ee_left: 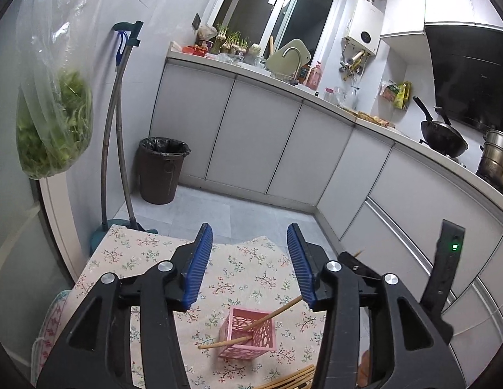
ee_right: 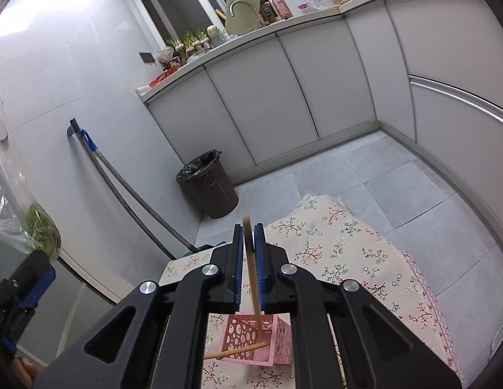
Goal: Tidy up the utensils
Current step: 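Carry both chopsticks over the pink basket and open both tools to drop them in, then move both tools back down to the chopstick pile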
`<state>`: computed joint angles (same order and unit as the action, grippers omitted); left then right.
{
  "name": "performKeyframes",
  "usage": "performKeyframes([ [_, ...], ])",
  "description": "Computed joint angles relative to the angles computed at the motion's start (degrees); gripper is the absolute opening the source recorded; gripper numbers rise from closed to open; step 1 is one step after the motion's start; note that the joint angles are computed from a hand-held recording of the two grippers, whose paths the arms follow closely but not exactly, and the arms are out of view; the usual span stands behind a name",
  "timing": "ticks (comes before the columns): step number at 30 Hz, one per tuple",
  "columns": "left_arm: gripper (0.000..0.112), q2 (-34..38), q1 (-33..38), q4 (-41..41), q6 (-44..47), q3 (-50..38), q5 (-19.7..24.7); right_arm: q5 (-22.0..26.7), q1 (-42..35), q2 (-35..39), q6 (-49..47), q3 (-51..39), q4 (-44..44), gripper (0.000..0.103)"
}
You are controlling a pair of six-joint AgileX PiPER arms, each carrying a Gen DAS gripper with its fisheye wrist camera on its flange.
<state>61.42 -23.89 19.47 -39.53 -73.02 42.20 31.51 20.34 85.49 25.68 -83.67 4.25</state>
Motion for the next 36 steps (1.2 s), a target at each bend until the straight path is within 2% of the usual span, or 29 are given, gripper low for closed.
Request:
performKeyframes([
  [2,0.050,-0.06,-0.06,-0.09,0.21,-0.02,0.48,0.47,0.47,0.01,1.06,-0.25,-1.17,0.034],
  [6,0.055,-0.48,-2.92,3.22,-1.98,-0.13,2.05,0.87,1.84,-2.32,3.94,0.88,-5.89,0.035],
  [12,0.067,-0.62,-13.49,15.76,-10.47,-0.01,7.02,3.07,5.61,-7.66,12.73,4.58,-19.40,0.053],
  [14,0.073,-0.60,-17.75,20.47,-13.80,0.38,9.35,3.67,6.86,-9.69,16.69,6.53,-24.76,0.064],
  [15,0.075,-0.54,-19.90,22.63,-15.26,0.50,10.72,3.84,6.95,-10.69,17.54,7.44,-26.10,0.067],
  [17,0.084,-0.44,-23.04,25.20,-16.89,0.65,12.68,4.40,7.01,-12.72,19.20,9.37,-28.45,0.082],
  [20,0.095,0.01,-27.56,28.84,-19.18,0.97,15.75,4.29,6.20,-15.95,19.66,12.76,-29.97,0.096],
  [23,0.096,0.66,-31.29,30.81,-19.68,1.54,18.11,4.92,4.80,-19.52,19.05,16.50,-30.90,0.096],
  [26,0.096,1.97,-32.87,28.95,-17.09,1.51,18.53,6.12,0.71,-22.91,11.94,19.89,-24.63,0.096],
  [29,0.096,3.80,-34.83,27.07,-15.17,1.40,18.23,8.27,-6.67,-26.79,0.42,23.12,-12.65,0.096],
  [32,0.096,6.85,-35.03,20.62,-8.61,0.13,16.97,12.34,-12.12,-29.96,0.85,25.78,-12.07,0.096],
  [34,0.096,10.08,-34.77,15.67,-3.07,-1.23,16.34,15.75,-20.39,-30.95,0.03,27.28,-8.69,0.096],
  [36,0.096,14.63,-33.94,9.68,3.26,-2.93,16.26,17.48,-30.30,-30.89,-4.63,28.77,-1.52,0.096],
])
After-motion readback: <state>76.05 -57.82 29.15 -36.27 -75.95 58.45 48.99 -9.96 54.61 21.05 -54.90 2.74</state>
